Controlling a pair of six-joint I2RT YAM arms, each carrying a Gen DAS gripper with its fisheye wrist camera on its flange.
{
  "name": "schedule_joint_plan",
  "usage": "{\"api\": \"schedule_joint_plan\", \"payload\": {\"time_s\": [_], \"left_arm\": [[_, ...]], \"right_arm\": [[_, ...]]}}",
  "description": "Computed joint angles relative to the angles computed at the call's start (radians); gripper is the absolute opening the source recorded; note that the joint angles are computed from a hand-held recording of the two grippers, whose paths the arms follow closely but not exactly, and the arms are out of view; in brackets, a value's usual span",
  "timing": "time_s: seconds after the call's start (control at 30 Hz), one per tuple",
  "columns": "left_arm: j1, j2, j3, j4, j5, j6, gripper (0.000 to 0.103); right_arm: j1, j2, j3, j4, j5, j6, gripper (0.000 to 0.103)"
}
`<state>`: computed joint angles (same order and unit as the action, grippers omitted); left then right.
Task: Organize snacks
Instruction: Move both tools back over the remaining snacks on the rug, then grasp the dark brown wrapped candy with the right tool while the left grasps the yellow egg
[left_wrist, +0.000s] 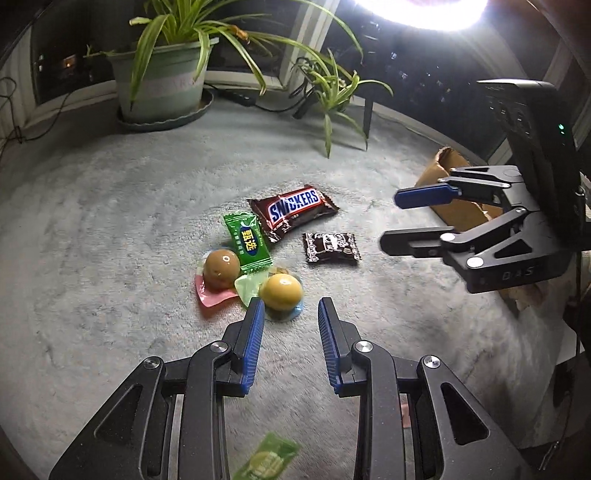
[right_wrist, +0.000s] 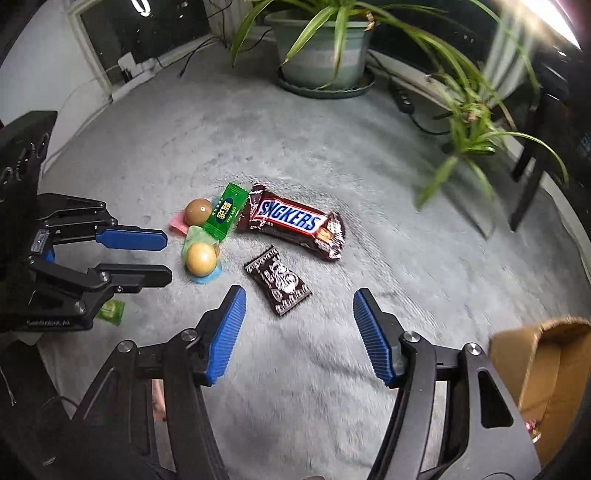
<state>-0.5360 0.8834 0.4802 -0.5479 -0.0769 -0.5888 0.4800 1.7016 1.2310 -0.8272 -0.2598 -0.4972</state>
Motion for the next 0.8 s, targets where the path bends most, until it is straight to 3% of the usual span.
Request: {"api": "schedule_joint_plan", "payload": {"time_s": [0.17, 0.7, 0.8], "left_arm": [[0.005, 0.052, 0.005, 0.035, -0.013, 0.043, 0.028], [0.019, 0.165, -0.007, 0.124, -0.018, 0.116, 0.028], [0.005, 0.174, -0.006, 0.137, -0.04, 0.126, 0.028]], "right_arm": [[0.04, 0.072, 0.035, -0.004, 0.015, -0.024, 0.051], [0.098, 0.167, 0.073, 0.01, 0.068, -0.051, 0.047], [0.108, 0.16, 0.065, 0.016, 0.077, -0.05, 0.035]]}}
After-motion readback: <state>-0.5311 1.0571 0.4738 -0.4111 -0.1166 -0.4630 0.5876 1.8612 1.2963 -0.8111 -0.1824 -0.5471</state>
